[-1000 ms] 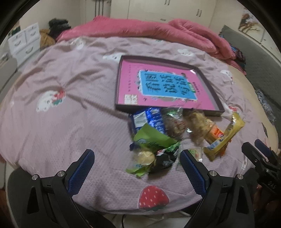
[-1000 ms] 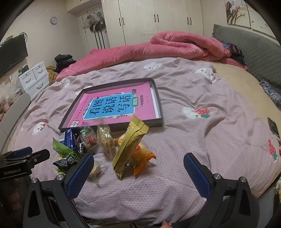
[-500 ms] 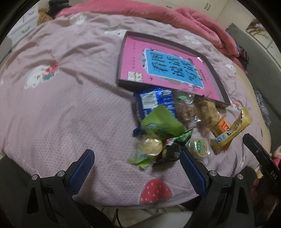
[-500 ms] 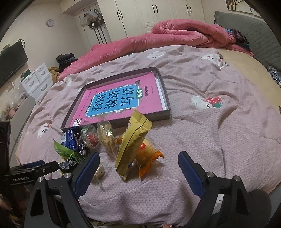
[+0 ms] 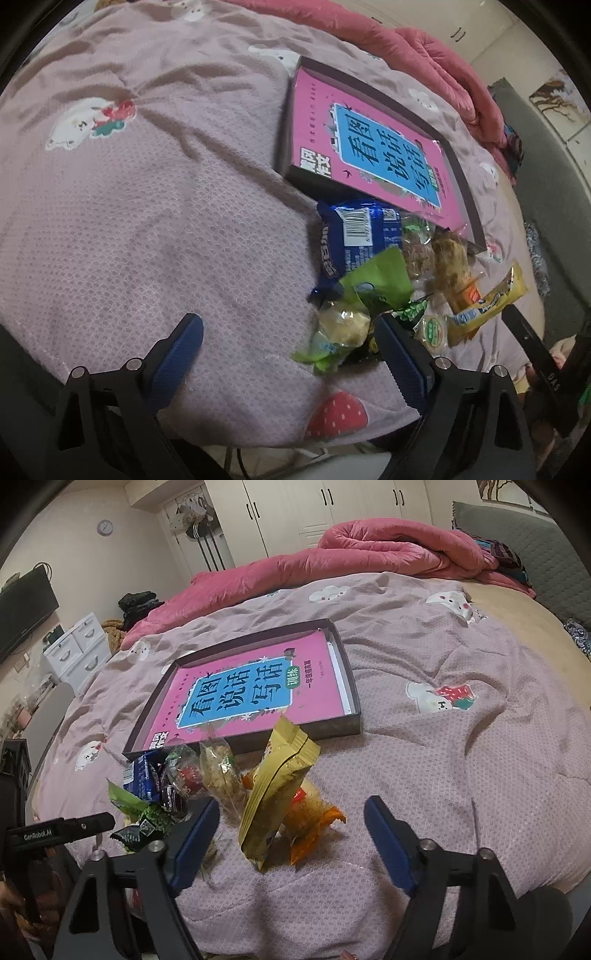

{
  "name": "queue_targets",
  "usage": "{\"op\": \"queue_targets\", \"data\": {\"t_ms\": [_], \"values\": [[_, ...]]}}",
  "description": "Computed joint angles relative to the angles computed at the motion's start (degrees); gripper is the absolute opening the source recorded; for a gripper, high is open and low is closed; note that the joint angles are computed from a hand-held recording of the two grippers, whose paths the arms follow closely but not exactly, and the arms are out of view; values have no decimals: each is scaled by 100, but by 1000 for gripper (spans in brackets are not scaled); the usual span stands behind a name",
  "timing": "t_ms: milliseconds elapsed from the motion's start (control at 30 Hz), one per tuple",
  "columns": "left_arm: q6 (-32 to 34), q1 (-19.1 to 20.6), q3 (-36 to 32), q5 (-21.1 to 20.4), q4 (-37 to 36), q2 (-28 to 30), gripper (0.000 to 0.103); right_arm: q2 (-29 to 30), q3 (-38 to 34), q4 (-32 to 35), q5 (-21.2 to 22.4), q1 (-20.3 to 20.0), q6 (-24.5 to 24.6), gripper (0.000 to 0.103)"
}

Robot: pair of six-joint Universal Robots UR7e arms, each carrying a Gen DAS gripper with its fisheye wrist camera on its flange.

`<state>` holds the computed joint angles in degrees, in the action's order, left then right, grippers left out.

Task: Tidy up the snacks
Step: 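Move left gripper toward dark green packet while right gripper approaches yellow snack bar, then grasp the dark green packet with left gripper while right gripper grasps and lifts yellow bar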

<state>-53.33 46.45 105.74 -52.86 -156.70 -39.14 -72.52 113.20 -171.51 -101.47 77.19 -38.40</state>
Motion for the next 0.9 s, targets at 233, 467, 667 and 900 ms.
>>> {"op": "queue_targets", "data": {"t_ms": [233, 467, 667, 900], "values": [[507, -41, -35, -206, -381, 65, 75, 59, -66, 122, 51, 10, -38, 65], [1604, -270, -473, -258, -355, 402, 75, 105, -127, 163, 94, -4, -35, 57], [1908, -260, -760, -352, -98, 621, 68, 181, -218, 288, 168, 1, -197, 43], [2148, -284, -860, -379, 108, 702, 43, 234, -301, 559, 349, -36, -225, 28]]}}
